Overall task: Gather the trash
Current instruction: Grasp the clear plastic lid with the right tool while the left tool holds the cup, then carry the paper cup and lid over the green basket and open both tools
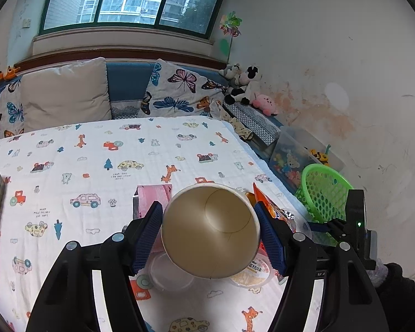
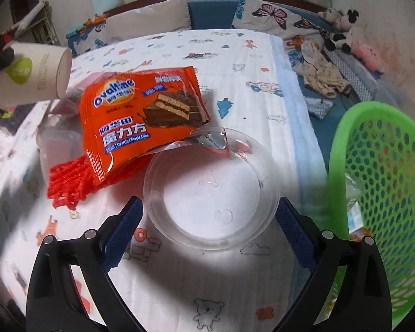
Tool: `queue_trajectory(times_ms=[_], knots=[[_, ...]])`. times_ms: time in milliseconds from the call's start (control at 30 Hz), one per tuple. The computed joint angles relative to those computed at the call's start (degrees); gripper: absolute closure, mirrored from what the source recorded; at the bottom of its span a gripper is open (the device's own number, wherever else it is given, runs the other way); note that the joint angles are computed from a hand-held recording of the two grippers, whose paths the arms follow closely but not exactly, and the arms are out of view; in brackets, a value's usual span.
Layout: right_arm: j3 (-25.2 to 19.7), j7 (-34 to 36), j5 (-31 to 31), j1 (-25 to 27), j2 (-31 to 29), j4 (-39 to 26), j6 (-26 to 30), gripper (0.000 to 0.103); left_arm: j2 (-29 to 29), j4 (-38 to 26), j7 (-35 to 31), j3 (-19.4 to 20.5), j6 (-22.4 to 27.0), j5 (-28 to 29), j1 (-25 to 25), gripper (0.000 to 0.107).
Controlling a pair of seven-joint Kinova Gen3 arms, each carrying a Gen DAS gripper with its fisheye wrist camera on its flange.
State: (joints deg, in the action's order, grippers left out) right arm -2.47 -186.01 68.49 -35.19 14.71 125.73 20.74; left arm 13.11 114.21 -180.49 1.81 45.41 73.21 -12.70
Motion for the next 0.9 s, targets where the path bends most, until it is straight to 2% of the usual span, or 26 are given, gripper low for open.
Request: queue_trajectory(times_ms=[267,467,633,900], knots=[[-3.26,0.87,0.42,-2.55,-2.24,-0.11,9.27,0.014,-0.54,0.85,-0.57,-0.01,0.82,0.48,0.14,0.042],[-6.66,4.01,-2.08,-1.98,-6.28,0.72,13.10,0.017,-1.80,1.45,-1.36,-0.52,2.15,1.35,0.19,0.042],[-8.52,5.56,-5.01,-0.81,-9.98,2.23,13.21,0.017,-3.16,2.08,-1.71,-1.13,3.14,1.68,0.40,0.042],[-11.35,0.57,-5.57,1.94,-16.41,6.18,12.38,0.017,-4.90,2.61,-0.86,-1.37,4.18,1.27,1.72,0.042]])
